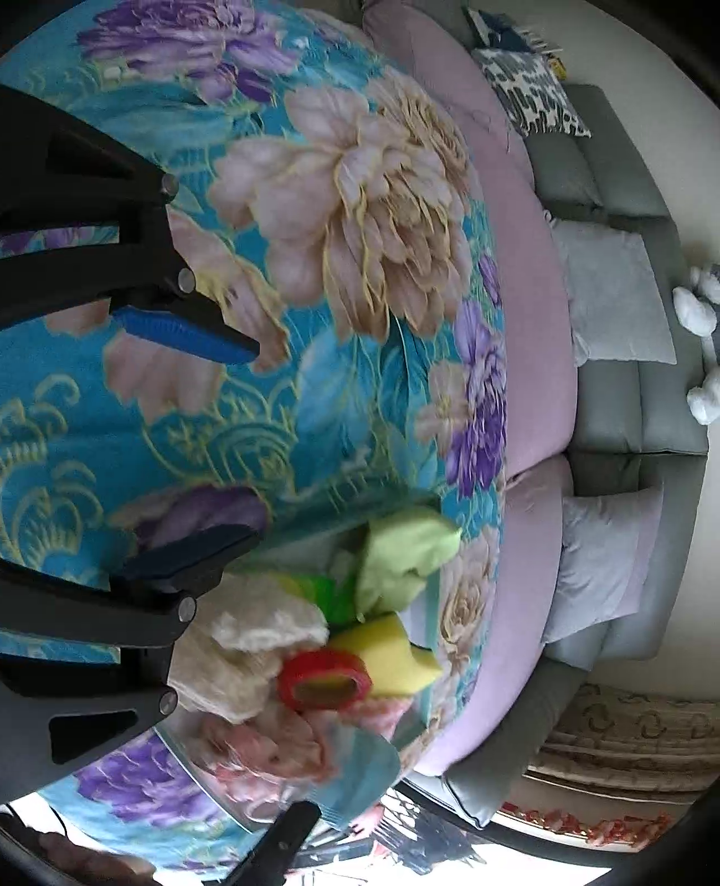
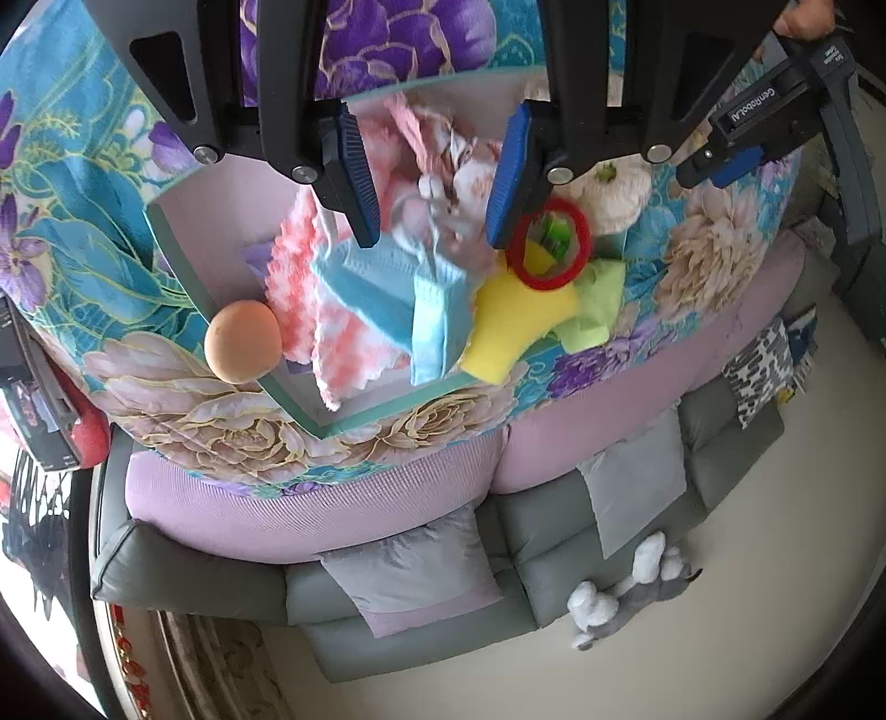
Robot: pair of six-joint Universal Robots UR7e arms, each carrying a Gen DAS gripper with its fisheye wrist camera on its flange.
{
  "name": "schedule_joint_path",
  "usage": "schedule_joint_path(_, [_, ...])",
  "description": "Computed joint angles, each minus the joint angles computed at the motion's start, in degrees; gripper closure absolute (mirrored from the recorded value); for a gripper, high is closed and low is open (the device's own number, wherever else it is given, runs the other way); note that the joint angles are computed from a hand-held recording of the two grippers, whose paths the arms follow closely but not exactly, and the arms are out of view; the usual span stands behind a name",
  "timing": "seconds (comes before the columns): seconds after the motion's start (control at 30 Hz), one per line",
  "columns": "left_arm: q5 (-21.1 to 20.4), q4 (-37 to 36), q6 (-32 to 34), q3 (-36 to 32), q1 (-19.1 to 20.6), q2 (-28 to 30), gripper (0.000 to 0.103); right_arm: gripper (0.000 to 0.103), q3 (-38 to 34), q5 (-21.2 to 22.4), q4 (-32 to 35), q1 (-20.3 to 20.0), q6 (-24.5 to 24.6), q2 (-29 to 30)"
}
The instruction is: Organize soft objects
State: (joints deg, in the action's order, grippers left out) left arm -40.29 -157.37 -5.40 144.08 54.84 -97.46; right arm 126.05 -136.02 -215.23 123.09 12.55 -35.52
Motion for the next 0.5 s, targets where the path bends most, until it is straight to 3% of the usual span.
schedule_joint_path(0.07, [0.9, 1.4, -0.5, 0.7, -0.3, -1.7, 0.037, 0.045, 0.2, -0.7, 0.9, 0.8, 0.4, 0.0])
schedule_joint_path(0.1, [1.3, 2.1, -0.8, 1.0, -0.4, -2.5, 0.035, 0.045, 0.2, -0.9, 1.2, 1.1, 0.5, 0.0])
schedule_joint_path(0.2, [2.9, 3.4, -1.5, 1.9, -1.2, -4.6, 0.015, 0.042, 0.2, -1.8, 2.8, 2.3, 1.2, 0.2])
schedule_joint_path(0.27, [4.1, 4.0, -1.8, 2.6, -2.0, -6.4, 0.014, 0.036, 0.3, -2.0, 4.2, 2.8, 2.2, 0.4])
schedule_joint_path(0.5, [6.4, 11.2, -5.3, 3.9, -3.6, -11.8, 0.014, 0.036, 0.6, -1.8, 7.6, 4.5, 4.7, 1.2])
